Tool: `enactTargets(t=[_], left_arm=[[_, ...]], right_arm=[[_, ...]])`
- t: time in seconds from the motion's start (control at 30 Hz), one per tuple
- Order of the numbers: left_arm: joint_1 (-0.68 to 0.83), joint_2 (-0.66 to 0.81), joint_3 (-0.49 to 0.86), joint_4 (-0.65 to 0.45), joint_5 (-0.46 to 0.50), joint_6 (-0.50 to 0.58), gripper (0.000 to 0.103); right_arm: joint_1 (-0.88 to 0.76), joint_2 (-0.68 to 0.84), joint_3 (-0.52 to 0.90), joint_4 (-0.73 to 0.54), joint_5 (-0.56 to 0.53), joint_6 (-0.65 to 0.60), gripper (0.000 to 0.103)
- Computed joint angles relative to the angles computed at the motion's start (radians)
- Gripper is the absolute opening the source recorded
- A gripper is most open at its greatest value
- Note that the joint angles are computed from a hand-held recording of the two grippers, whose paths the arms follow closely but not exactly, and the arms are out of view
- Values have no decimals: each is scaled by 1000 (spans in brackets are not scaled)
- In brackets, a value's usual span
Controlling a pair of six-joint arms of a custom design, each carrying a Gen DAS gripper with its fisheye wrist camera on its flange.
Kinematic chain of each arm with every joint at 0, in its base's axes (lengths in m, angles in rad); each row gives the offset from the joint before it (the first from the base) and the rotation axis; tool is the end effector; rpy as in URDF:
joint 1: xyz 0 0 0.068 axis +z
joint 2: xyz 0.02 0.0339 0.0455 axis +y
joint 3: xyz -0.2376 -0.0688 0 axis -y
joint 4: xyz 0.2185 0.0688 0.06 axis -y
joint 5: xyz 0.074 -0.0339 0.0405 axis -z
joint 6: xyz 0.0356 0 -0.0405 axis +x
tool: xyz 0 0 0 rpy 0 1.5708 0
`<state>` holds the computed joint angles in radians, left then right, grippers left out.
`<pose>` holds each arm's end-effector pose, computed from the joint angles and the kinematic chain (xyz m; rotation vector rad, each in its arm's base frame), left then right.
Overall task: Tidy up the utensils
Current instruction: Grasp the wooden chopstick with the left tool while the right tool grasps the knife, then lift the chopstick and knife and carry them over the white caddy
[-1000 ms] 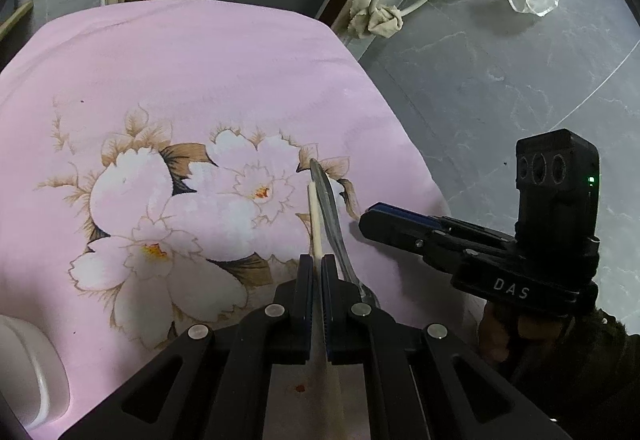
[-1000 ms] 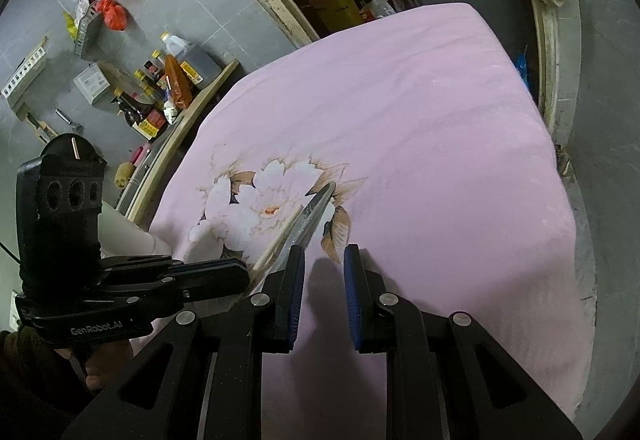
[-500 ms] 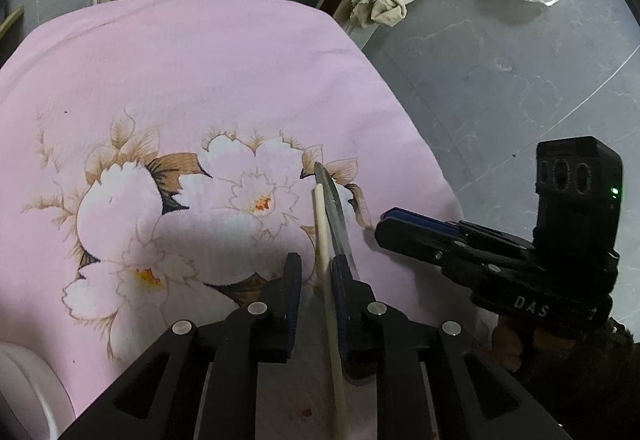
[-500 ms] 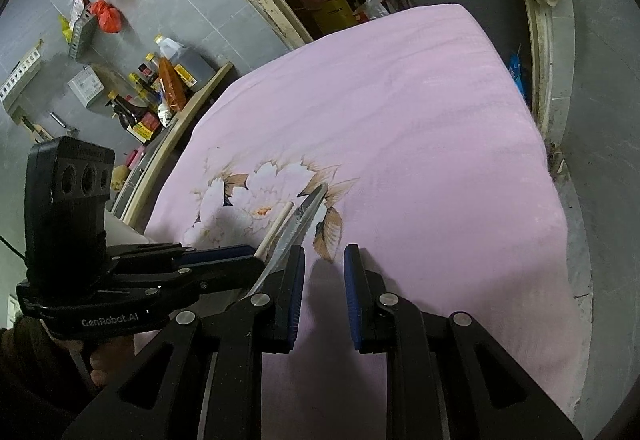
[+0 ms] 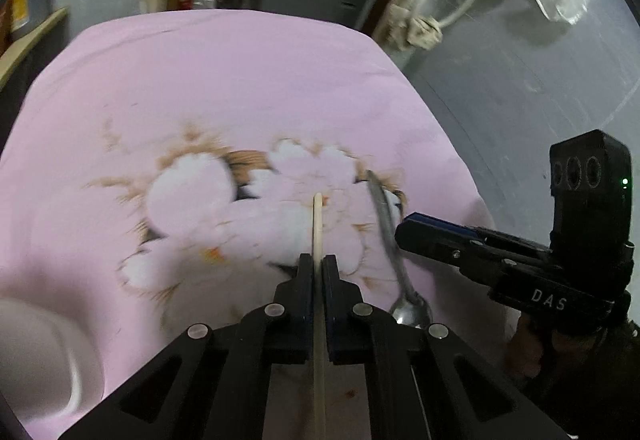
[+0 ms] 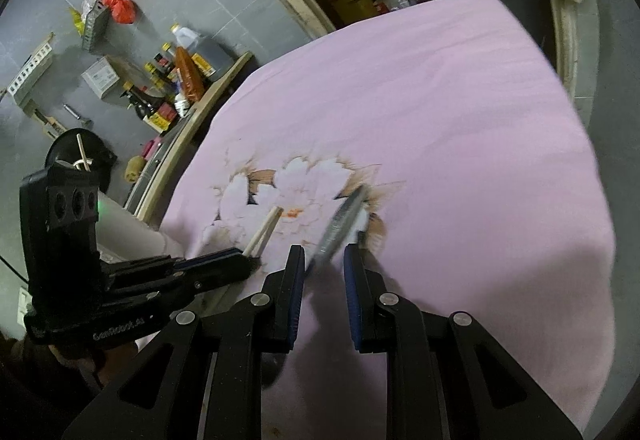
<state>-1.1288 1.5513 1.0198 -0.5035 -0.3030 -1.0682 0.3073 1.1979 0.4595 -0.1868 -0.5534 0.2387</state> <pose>0.1333 -0.2569 0.1992 -0.0301 2.5994 -0.4545 0.1832 0.0778 0.1488 -0.3254 2.5081 0.9156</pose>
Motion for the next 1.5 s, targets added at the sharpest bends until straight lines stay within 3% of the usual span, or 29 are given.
enactTargets(t=[0.2,0.33,0.53,0.63,0.77,0.93,1.07,1.13,1.43,1.5], left_arm=[[-45,-33,-22,-42,-9,-85,6],[-48,-51,-56,-18,15,-83,6],[-40,-24,-12,-66,34,-33,6],[-40,1,29,-106,32,-19,6],[-80,7,45,-130,-25,-65,5],[-174,-103,7,-143,-149,-161,5],[-273,-194,23,-221,-289,-245,5],[-325,-217,55,-287,-359,-285,5],[-497,-266,225,-619,-581,-440,5],[-541,-279,273,-743,-645,-523,5]], right_arm=[[52,92,83,-18,30,9,17],[72,108,111,-49,54,9,16],[89,91,117,-72,90,37,6],[88,35,91,-99,96,66,4],[105,-180,26,-171,139,112,1],[178,-494,10,-337,268,197,1],[271,-630,48,-439,384,261,1],[387,-672,83,-472,507,317,1],[756,-601,301,-527,906,413,1],[825,-556,361,-513,977,420,1]])
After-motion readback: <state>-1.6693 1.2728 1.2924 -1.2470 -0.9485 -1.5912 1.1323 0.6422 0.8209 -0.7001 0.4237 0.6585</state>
